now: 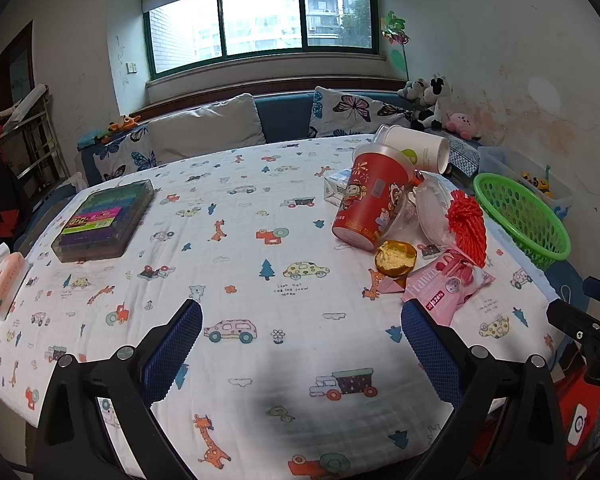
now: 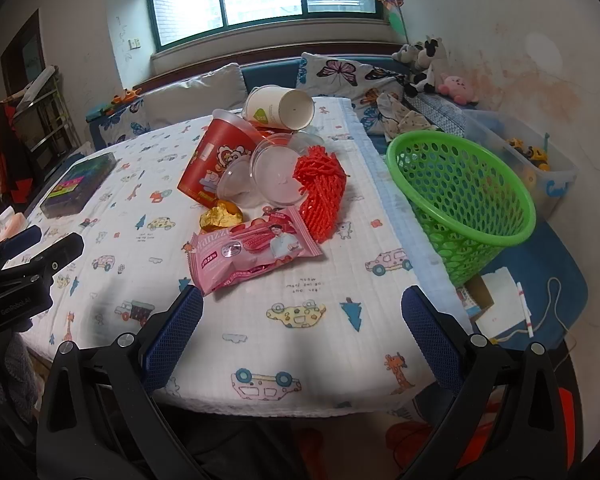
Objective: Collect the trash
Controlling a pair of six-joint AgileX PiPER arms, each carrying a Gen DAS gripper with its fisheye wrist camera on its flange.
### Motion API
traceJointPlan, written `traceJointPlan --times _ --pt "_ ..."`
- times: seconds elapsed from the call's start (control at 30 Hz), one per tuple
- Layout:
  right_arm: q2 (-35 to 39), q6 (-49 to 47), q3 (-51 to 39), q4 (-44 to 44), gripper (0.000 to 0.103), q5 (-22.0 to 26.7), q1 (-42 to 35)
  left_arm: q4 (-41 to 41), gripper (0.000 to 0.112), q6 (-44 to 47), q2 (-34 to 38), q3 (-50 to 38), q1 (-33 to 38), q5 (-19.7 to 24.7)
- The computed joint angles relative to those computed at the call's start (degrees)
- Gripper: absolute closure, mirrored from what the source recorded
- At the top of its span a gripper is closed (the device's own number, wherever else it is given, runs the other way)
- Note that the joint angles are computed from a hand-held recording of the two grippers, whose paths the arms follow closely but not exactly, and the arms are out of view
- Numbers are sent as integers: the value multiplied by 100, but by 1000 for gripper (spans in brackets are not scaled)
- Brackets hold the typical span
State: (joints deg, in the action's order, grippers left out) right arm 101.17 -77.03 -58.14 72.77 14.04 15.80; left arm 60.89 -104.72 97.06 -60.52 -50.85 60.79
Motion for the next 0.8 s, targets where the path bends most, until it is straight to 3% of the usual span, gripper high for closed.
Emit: traceJointPlan --times 0.8 --pt "207 422 -270 -429 5 33 30 32 15 16 27 41 95 -88"
